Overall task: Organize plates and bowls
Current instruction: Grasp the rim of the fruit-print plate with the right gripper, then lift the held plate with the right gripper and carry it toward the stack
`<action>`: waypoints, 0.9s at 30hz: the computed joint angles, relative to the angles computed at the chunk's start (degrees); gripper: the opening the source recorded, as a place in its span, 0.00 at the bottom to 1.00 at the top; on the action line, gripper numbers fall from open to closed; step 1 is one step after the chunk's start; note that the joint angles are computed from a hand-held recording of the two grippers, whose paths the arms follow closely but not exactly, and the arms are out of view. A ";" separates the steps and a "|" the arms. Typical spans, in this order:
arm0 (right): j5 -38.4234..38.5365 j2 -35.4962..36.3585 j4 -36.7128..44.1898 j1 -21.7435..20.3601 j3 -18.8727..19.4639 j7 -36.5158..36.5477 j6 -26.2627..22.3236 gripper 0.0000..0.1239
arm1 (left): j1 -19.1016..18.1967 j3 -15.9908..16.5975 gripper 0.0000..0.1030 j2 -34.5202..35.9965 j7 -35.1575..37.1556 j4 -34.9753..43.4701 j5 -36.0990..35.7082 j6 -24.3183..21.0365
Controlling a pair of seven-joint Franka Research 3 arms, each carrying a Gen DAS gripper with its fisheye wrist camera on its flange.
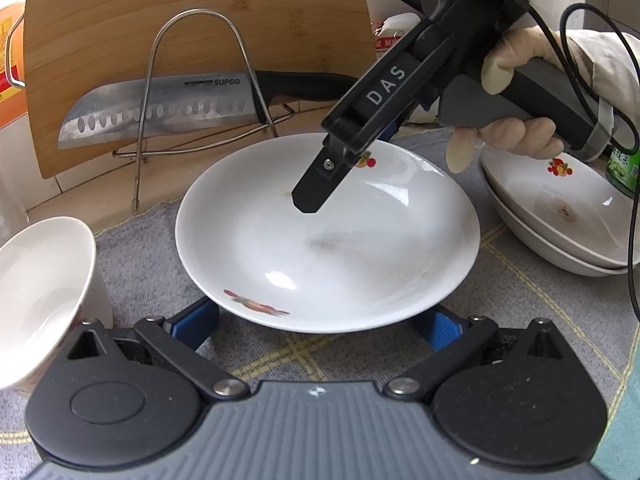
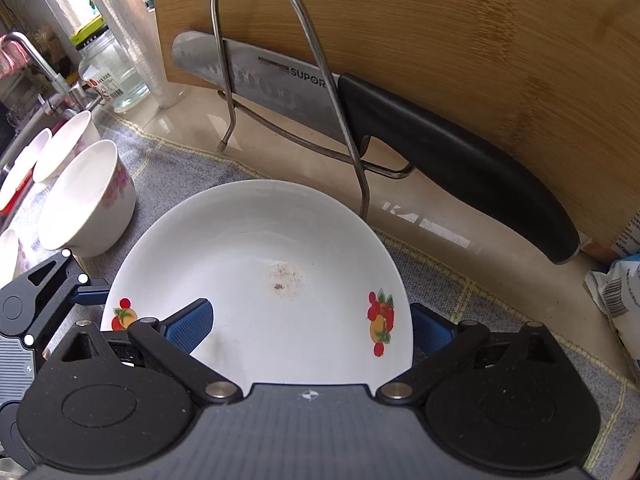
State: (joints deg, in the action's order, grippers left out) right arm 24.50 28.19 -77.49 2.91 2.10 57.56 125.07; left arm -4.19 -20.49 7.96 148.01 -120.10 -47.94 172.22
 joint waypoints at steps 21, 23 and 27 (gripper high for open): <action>3.28 2.08 4.33 -2.25 0.66 -0.15 -4.25 0.66 | 0.40 -0.99 0.99 -0.05 4.14 -0.05 -1.37 1.40; 3.28 1.93 4.11 -2.19 0.60 -0.17 -4.18 0.66 | 0.39 -0.99 0.99 -0.08 4.53 -0.02 -1.58 1.32; 3.39 2.10 4.42 -2.29 0.57 -0.17 -4.49 0.65 | 0.25 -0.76 1.00 0.03 4.53 0.16 -1.41 1.03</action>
State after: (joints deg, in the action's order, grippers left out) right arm 27.89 30.30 -73.07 0.62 2.67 57.39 120.58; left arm -3.94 -21.25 7.99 152.53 -119.95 -49.35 173.25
